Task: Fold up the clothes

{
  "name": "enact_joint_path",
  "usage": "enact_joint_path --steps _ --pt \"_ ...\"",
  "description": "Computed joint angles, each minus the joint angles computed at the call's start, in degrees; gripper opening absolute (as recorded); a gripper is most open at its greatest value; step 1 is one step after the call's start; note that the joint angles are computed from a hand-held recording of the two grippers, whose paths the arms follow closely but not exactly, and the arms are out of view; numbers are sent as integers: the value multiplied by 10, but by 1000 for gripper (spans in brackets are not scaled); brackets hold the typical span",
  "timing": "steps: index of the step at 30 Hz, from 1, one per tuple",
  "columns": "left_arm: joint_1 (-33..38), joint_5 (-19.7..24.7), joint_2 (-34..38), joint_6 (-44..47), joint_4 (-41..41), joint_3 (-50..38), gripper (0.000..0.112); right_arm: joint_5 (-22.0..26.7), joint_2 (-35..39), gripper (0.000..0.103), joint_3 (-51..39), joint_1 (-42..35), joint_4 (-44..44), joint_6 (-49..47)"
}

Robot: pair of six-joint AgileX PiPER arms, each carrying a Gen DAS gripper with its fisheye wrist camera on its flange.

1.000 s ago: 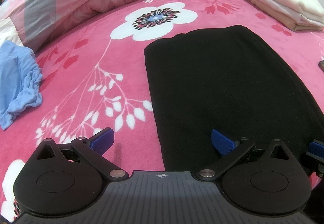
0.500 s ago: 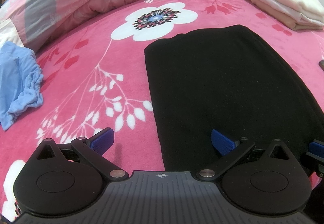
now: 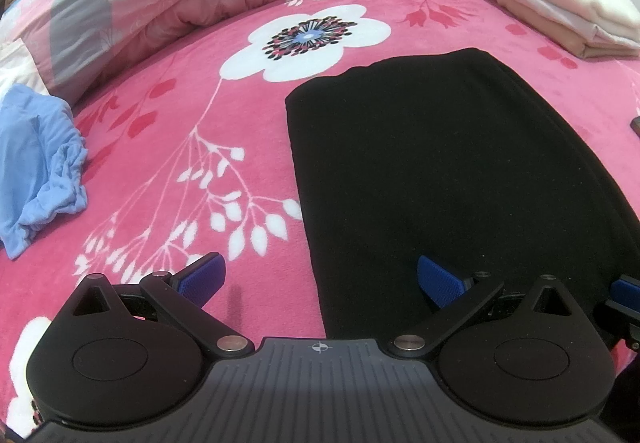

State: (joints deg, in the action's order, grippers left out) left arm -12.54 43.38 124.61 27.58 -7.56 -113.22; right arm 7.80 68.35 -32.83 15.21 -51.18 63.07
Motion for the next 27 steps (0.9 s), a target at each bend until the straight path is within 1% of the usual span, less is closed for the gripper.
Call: enact_joint_path --steps 3,7,10,18,23,27 --pt "0 -1 0 -1 1 1 103 -1 0 18 0 -1 1 -2" --pt "-2 -2 -1 -4 4 2 103 -6 0 18 0 -6 24 -28" --pt "-2 -2 -1 -4 5 2 103 -5 0 18 0 -5 21 -24" --pt "-3 -6 -4 -6 8 7 103 -2 1 18 2 3 -43 47" --pt "-5 -8 -4 -6 9 9 103 -4 1 18 4 4 -65 71" --pt "5 -29 -9 35 -25 27 103 -7 -1 18 8 3 -91 100"
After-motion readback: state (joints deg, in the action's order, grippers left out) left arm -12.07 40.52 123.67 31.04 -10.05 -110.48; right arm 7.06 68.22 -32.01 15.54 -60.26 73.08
